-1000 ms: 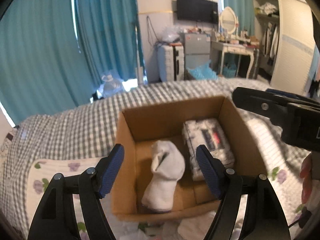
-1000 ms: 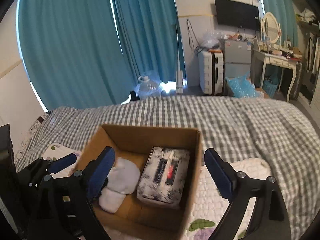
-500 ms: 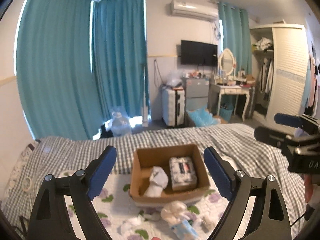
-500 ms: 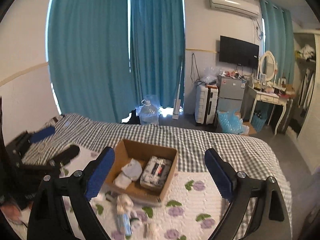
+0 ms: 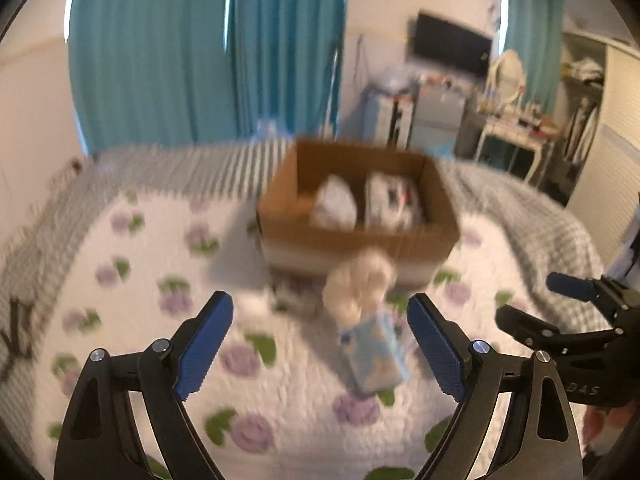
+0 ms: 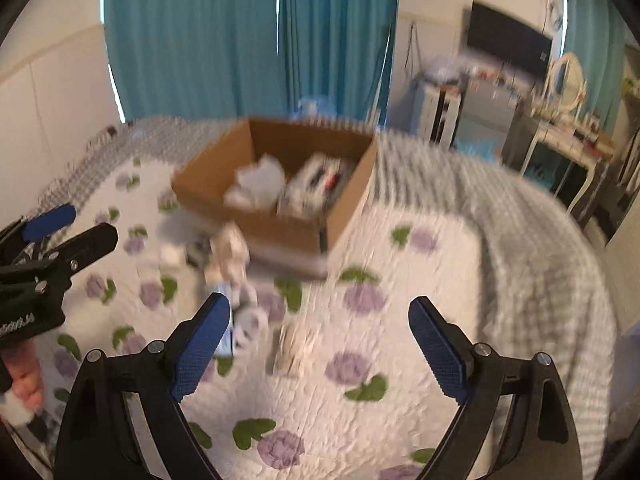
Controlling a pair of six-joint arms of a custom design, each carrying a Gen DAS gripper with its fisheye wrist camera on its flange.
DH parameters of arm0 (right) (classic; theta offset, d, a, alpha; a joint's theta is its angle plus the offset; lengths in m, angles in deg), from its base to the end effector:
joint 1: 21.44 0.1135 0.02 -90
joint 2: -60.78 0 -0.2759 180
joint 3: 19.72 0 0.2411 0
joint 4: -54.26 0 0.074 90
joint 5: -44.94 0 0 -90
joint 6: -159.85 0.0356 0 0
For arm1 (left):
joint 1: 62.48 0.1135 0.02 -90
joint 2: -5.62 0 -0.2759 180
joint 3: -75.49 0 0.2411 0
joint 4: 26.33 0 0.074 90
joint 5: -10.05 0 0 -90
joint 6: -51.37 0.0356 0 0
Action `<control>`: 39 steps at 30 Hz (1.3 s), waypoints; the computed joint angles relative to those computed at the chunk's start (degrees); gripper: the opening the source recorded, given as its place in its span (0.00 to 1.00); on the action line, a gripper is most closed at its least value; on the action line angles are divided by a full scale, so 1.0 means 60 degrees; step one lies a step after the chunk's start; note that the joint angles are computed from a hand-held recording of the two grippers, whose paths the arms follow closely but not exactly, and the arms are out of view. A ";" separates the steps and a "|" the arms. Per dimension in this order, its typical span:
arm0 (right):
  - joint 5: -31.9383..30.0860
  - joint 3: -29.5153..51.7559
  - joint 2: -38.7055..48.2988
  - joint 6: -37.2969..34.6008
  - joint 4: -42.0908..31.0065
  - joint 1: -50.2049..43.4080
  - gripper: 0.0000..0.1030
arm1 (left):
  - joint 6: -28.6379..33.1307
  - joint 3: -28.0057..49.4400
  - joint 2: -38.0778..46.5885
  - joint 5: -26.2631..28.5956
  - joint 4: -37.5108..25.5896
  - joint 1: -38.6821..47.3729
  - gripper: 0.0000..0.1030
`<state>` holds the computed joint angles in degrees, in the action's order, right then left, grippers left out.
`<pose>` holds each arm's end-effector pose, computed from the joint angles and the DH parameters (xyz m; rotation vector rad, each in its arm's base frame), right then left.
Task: Organize soft objects
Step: 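Grasp the small blue tissue pack with the left tool while the right tool grasps a white sock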
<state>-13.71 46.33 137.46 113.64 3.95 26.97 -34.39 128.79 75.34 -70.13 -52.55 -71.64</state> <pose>0.1759 0.1703 0.2462 0.0779 2.4124 -0.0188 0.2319 -0.0435 0.2303 0.3563 2.2862 -0.2420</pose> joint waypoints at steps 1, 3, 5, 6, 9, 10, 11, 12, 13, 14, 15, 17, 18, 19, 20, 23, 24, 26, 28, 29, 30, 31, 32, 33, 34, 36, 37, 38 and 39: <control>-0.0405 -0.0379 0.0337 -0.0133 0.0527 -0.0353 0.86 | -0.0028 -0.0105 0.0280 -0.0021 0.0109 -0.0090 0.88; -0.1045 -0.0610 0.1117 -0.0520 0.1120 -0.0868 0.74 | -0.0061 -0.0332 0.0834 -0.0235 0.0489 -0.0464 0.88; -0.1915 -0.0867 0.1633 -0.0956 0.1886 -0.1375 0.71 | -0.0017 -0.0511 0.1094 -0.0480 0.0803 -0.0807 0.88; -0.2103 -0.0959 0.1799 -0.1042 0.2144 -0.1461 0.71 | 0.0040 -0.0547 0.1234 -0.0508 0.0933 -0.0894 0.88; -0.2771 -0.1085 0.2440 -0.1402 0.2819 -0.1789 0.64 | 0.0108 -0.0520 0.1773 -0.0645 0.1260 -0.1111 0.88; -0.3236 -0.1222 0.2568 -0.1479 0.3147 -0.1967 0.61 | 0.0103 -0.0531 0.1955 -0.0679 0.1387 -0.1162 0.88; -0.3520 -0.1319 0.2614 -0.1522 0.3348 -0.2076 0.56 | 0.0103 -0.0484 0.2184 -0.0667 0.1500 -0.1176 0.88; -0.3845 -0.1406 0.2649 -0.1596 0.3521 -0.2178 0.48 | 0.0139 -0.0468 0.2318 -0.0628 0.1585 -0.1160 0.88; -0.3942 -0.1431 0.2631 -0.1705 0.3531 -0.2224 0.42 | 0.0138 -0.0473 0.2465 -0.0633 0.1702 -0.1206 0.88; -0.3955 -0.1506 0.2452 -0.1808 0.3573 -0.2291 0.30 | 0.0167 -0.0438 0.2617 -0.0588 0.1748 -0.1212 0.88; -0.3851 -0.1586 0.2261 -0.1781 0.3576 -0.2282 0.27 | 0.0186 -0.0408 0.2680 -0.0523 0.1725 -0.1216 0.88; -0.3098 -0.1617 0.1911 -0.1603 0.3205 -0.2076 0.26 | 0.0286 -0.0314 0.2928 -0.0268 0.1724 -0.1257 0.88; -0.3033 -0.1733 0.1734 -0.1572 0.3203 -0.2066 0.26 | 0.0357 -0.0293 0.3024 -0.0192 0.1728 -0.1273 0.88; -0.3215 -0.1825 0.1619 -0.1572 0.3275 -0.2138 0.26 | 0.0408 -0.0286 0.3128 -0.0145 0.1755 -0.1310 0.88; -0.3332 -0.1882 0.1589 -0.1584 0.3322 -0.2201 0.26 | 0.0445 -0.0279 0.3236 -0.0099 0.1766 -0.1343 0.87; -0.3376 -0.1940 0.1587 -0.1571 0.3297 -0.2255 0.25 | 0.0570 -0.0345 0.3494 0.0269 0.1918 -0.1255 0.86; -0.3355 -0.1956 0.1553 -0.1543 0.3320 -0.2257 0.25 | 0.0648 -0.0414 0.3515 0.0346 0.2041 -0.1229 0.85; -0.3295 -0.2031 0.1417 -0.1460 0.3345 -0.2264 0.24 | 0.0926 -0.0545 0.3532 0.0410 0.2232 -0.1252 0.84; -0.3249 -0.2075 0.1337 -0.1407 0.3318 -0.2271 0.24 | 0.1150 -0.0613 0.3515 0.0705 0.2251 -0.1186 0.73; -0.3216 -0.2076 0.1328 -0.1350 0.3301 -0.2237 0.24 | 0.1171 -0.0549 0.3550 0.0799 0.2174 -0.1144 0.67; -0.3205 -0.2081 0.1312 -0.1323 0.3300 -0.2224 0.24 | 0.1198 -0.0513 0.3574 0.0941 0.2108 -0.1057 0.65; -0.3202 -0.2102 0.1261 -0.1304 0.3313 -0.2218 0.24 | 0.1233 -0.0503 0.3574 0.1090 0.2075 -0.0963 0.65; -0.3126 -0.2031 0.1377 -0.1233 0.3371 -0.2146 0.24 | 0.1278 -0.0499 0.3541 0.1277 0.2040 -0.0839 0.59; -0.3041 -0.2013 0.1369 -0.1180 0.3363 -0.2097 0.24 | 0.1333 -0.0479 0.3499 0.1456 0.1959 -0.0726 0.55; -0.2966 -0.2029 0.1319 -0.1128 0.3345 -0.2055 0.24 | 0.1413 -0.0439 0.3451 0.1705 0.1805 -0.0565 0.55; -0.2903 -0.2058 0.1300 -0.0972 0.3356 -0.1948 0.23 | 0.1546 -0.0375 0.3381 0.2134 0.1530 -0.0306 0.44; -0.2873 -0.2075 0.1289 -0.0881 0.3350 -0.1890 0.23 | 0.1633 -0.0349 0.3335 0.2281 0.1384 -0.0201 0.41; -0.2828 -0.2080 0.1280 -0.0804 0.3342 -0.1813 0.23 | 0.1718 -0.0351 0.3261 0.2300 0.1267 -0.0141 0.38; -0.2771 -0.2092 0.1247 -0.0747 0.3335 -0.1738 0.23 | 0.1802 -0.0403 0.3134 0.2199 0.1202 -0.0131 0.34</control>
<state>-30.33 33.78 144.94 109.16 23.96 16.54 -23.58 126.37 94.14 -56.93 -45.34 -72.43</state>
